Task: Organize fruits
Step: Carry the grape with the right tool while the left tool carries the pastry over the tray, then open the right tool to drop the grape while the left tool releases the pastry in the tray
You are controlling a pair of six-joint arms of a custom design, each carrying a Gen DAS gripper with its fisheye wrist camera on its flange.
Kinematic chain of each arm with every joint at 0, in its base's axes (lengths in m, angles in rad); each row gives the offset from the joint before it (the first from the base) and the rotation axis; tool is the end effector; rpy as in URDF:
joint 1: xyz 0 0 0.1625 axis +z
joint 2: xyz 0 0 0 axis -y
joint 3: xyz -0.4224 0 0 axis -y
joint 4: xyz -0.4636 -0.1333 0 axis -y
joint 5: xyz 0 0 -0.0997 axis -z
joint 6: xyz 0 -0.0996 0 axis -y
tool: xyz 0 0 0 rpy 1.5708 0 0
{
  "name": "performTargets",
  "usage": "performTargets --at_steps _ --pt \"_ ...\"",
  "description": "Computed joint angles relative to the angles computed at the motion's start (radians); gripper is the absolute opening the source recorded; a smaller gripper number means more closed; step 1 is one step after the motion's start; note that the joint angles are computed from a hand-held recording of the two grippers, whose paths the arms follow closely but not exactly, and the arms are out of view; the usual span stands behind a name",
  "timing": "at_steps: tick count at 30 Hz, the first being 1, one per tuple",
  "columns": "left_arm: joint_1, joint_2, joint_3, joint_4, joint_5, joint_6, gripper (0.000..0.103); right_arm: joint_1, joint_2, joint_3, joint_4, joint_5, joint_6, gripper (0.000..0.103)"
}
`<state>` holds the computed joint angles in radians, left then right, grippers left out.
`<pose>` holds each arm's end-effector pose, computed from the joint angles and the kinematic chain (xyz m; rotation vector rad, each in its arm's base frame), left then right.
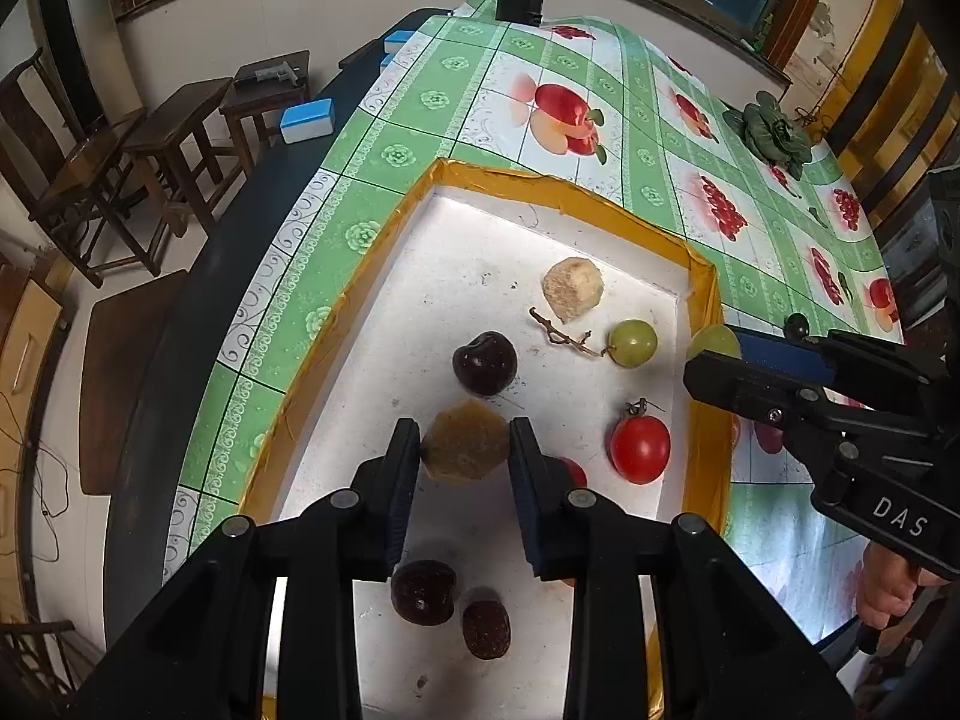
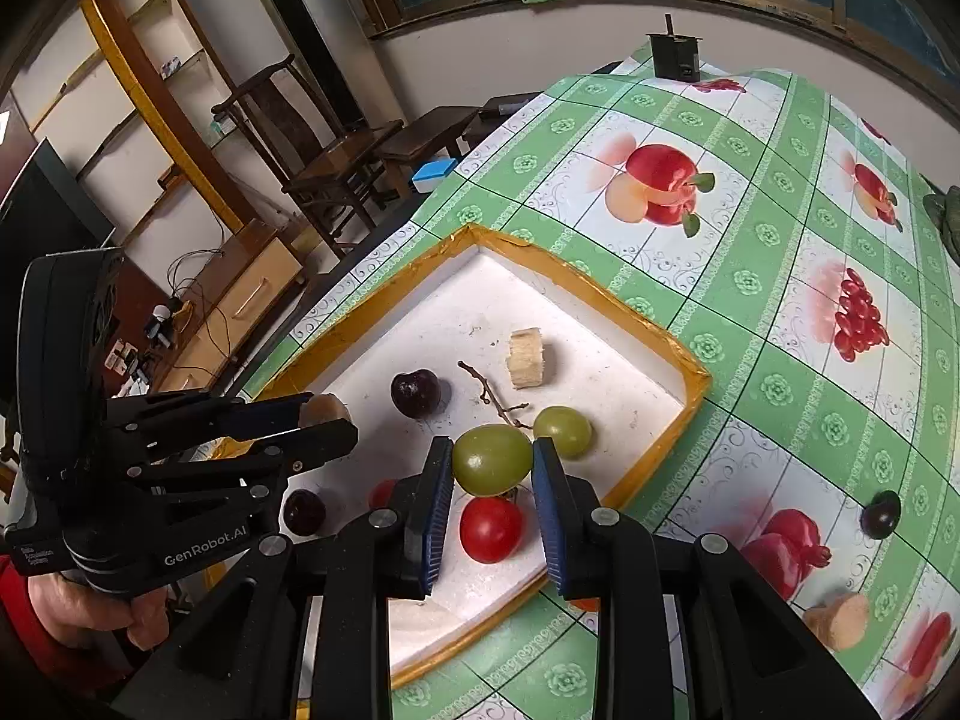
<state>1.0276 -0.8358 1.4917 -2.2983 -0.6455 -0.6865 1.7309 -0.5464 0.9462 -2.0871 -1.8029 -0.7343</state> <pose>-0.2077 -0.7558 0.1405 -0.2075 2.3122 -0.7357 0.2522 -0.8691 0.1169 1.2302 -2.6103 0.0661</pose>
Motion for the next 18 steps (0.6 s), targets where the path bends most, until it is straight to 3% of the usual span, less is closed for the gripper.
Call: performTargets --at_steps 18 --pt "0.027 -0.015 0.011 -0.019 -0.006 0.001 0.028 0.013 0.057 -0.047 0.020 -0.031 0.002 0.027"
